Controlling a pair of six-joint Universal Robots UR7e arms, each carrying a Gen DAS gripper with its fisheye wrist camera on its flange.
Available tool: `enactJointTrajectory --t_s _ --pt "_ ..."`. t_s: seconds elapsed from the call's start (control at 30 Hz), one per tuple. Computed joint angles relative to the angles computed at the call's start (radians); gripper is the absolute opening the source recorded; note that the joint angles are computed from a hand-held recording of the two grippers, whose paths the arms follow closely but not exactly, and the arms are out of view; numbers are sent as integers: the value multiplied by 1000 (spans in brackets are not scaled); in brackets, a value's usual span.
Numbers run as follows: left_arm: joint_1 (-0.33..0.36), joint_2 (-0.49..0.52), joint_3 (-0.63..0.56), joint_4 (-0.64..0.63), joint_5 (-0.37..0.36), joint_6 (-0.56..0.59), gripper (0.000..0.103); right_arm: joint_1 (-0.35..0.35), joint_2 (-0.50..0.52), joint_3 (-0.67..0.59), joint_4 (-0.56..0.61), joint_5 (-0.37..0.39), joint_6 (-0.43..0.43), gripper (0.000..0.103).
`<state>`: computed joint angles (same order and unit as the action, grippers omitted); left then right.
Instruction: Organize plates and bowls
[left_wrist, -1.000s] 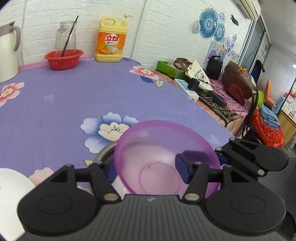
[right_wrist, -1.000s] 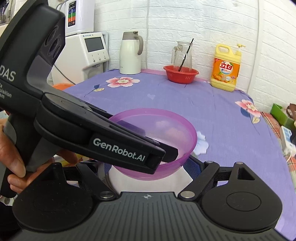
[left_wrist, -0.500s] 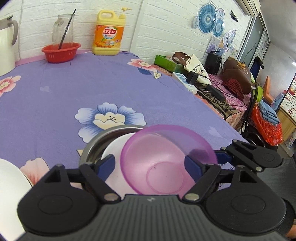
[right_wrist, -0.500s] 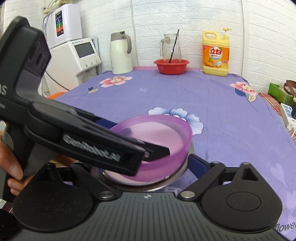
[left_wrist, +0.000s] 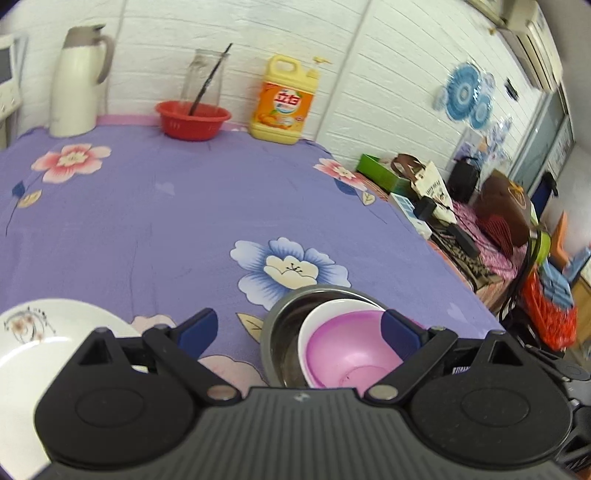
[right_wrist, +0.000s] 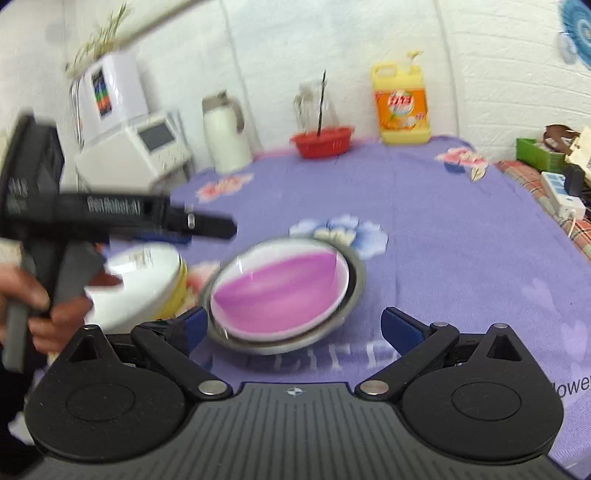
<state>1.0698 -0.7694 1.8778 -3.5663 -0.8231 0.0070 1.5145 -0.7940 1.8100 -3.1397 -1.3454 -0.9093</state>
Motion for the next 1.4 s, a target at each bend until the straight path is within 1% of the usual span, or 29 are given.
enactJointTrajectory --t_s 0.07,0.1,0.13,0.2,0.33,0.4,0.5,0.57,0.63,0.7,0.8,0.83,0.93,1.07,1.2,1.4 --pt "3 -5 5 5 -11 -24 94 -3 13 -3 -57 45 41 103" --pt "2 -3 9 -2 -9 -25 94 -3 22 -11 -71 50 53 103" --pt "0 -2 12 -10 -4 -20 94 1 35 -27 -74 37 60 103" --pt "-2 -1 16 -17 4 -19 94 10 66 -59 -74 -16 57 103" --pt "4 1 8 -10 -2 -20 94 16 99 -95 -49 -90 50 103" --pt "5 5 0 1 -2 -22 94 21 99 -94 -42 -101 27 103" --pt "12 11 -11 12 1 -30 94 31 92 -85 -65 -111 -1 103" --pt "17 19 -27 33 16 -48 94 34 87 -88 -62 -103 9 103" --pt "24 29 -46 63 33 -66 94 38 91 -106 -39 -114 40 103" --pt "30 41 -67 97 52 -78 94 48 111 -137 -14 -160 81 103" --pt "37 54 -89 117 62 -75 94 69 150 -188 16 -272 155 103" --pt "39 57 -96 123 64 -73 94 72 159 -200 29 -294 176 103" --pt "46 63 -116 152 65 -71 94 66 169 -212 51 -285 212 103" --pt "54 74 -141 180 73 -62 94 70 182 -216 30 -291 230 103" --pt "59 80 -158 215 73 -65 94 74 195 -209 -15 -300 214 103" --pt "65 78 -171 275 75 -67 94 76 203 -200 -43 -291 193 103"
